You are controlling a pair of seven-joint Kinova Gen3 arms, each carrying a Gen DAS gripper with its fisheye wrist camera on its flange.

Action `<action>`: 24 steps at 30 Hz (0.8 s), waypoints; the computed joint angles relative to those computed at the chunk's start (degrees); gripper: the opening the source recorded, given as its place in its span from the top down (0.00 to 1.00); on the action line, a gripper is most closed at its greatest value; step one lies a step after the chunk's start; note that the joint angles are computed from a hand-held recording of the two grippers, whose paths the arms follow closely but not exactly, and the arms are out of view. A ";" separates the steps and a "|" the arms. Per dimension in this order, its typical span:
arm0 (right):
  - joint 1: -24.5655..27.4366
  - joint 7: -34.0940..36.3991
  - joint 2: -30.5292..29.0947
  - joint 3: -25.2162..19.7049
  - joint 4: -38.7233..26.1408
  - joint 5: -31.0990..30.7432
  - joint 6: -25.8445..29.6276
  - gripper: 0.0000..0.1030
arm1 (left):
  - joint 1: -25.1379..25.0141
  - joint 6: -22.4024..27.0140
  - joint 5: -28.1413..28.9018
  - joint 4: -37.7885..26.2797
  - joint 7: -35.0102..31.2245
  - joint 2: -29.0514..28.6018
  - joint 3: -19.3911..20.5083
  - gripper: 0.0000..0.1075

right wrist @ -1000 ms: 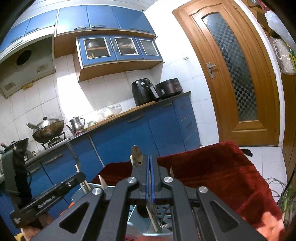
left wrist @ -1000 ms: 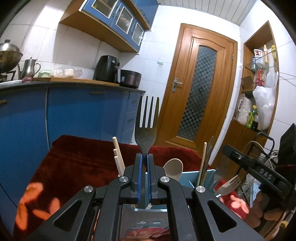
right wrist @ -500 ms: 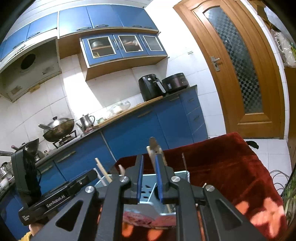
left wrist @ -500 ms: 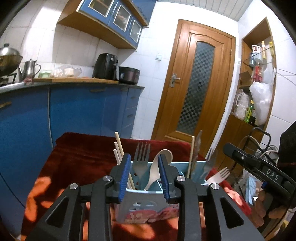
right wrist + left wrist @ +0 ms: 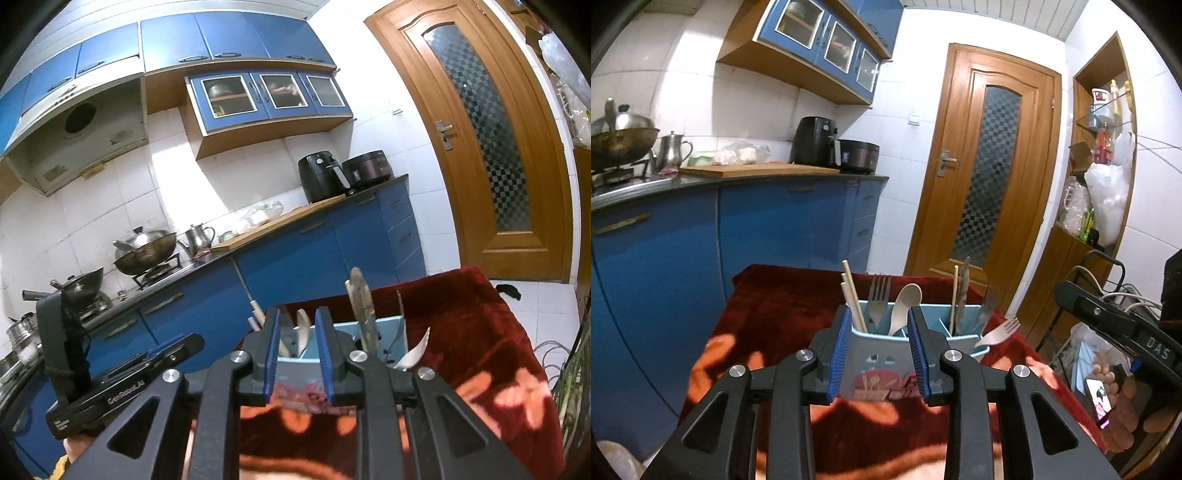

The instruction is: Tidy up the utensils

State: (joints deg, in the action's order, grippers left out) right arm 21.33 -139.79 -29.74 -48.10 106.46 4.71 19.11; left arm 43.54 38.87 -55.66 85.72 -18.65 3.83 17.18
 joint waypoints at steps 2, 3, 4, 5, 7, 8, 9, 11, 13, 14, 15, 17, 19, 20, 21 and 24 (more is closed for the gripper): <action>-2.51 0.07 -0.94 1.29 -0.34 -0.73 1.85 0.77 | 0.18 1.26 0.70 0.76 0.08 -1.46 0.47 0.66; -3.32 0.07 -1.45 1.65 -0.50 -0.94 2.65 0.76 | 0.07 1.87 0.99 1.11 -0.03 -2.13 0.93 0.65; -4.21 0.09 -2.20 1.98 -0.80 -1.15 3.91 0.76 | -0.16 2.42 1.20 1.24 -0.22 -2.52 1.47 0.64; -4.64 0.05 -2.80 2.05 -0.98 -1.29 4.83 0.75 | -0.19 3.54 1.45 1.53 -0.52 -3.20 2.18 0.62; -5.69 -0.04 -4.36 2.18 -1.20 -1.73 6.90 0.74 | -0.75 4.81 2.07 2.04 -1.25 -4.17 3.37 0.60; -5.83 -0.08 -4.85 2.00 -1.42 -1.95 7.68 0.72 | -1.06 5.30 2.31 2.30 -1.42 -4.57 3.99 0.59; -6.10 -0.11 -5.55 1.82 -1.48 -2.23 8.72 0.71 | -1.27 5.76 2.62 2.87 -1.47 -5.19 4.66 0.57; -6.26 0.03 -6.56 1.15 -1.46 -2.70 10.33 0.71 | -1.91 6.09 2.25 4.64 -0.40 -6.39 6.12 0.52; -5.83 -0.10 -7.82 0.15 -1.14 -3.32 11.94 0.71 | -2.50 7.29 0.76 6.13 1.73 -6.98 7.95 0.47; -5.50 -0.16 -8.37 -0.47 -0.96 -3.70 12.75 0.71 | -2.61 8.05 -0.64 7.27 3.53 -7.22 9.01 0.46; -5.11 -0.21 -8.94 -1.01 -0.66 -4.07 13.30 0.71 | -2.68 8.65 -1.93 8.47 5.31 -7.36 9.91 0.45; -4.18 -0.26 -10.45 -2.29 0.44 -4.83 13.87 0.67 | -2.71 9.41 -3.97 10.59 8.80 -7.38 11.07 0.43; -2.83 -0.45 -12.00 -3.89 1.70 -5.89 14.28 0.63 | -2.65 9.24 -5.92 12.71 11.96 -7.20 11.59 0.41; -2.59 -0.22 -12.57 -4.17 2.41 -6.37 14.15 0.62 | -2.45 9.67 -6.43 13.25 12.69 -6.88 11.73 0.41; -1.81 -0.10 -13.15 -4.91 2.84 -6.83 14.33 0.61 | -2.00 10.65 -7.31 13.68 13.54 -6.18 12.02 0.40; 1.09 0.33 -14.79 -7.34 3.88 -8.37 14.91 0.55 | 0.28 12.39 -10.43 14.53 15.49 -4.19 11.45 0.40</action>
State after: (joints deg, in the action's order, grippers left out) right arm 22.41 -139.46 -44.53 -55.44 110.34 -3.65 34.02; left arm 43.82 51.26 -66.08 100.25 -3.16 -0.37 28.63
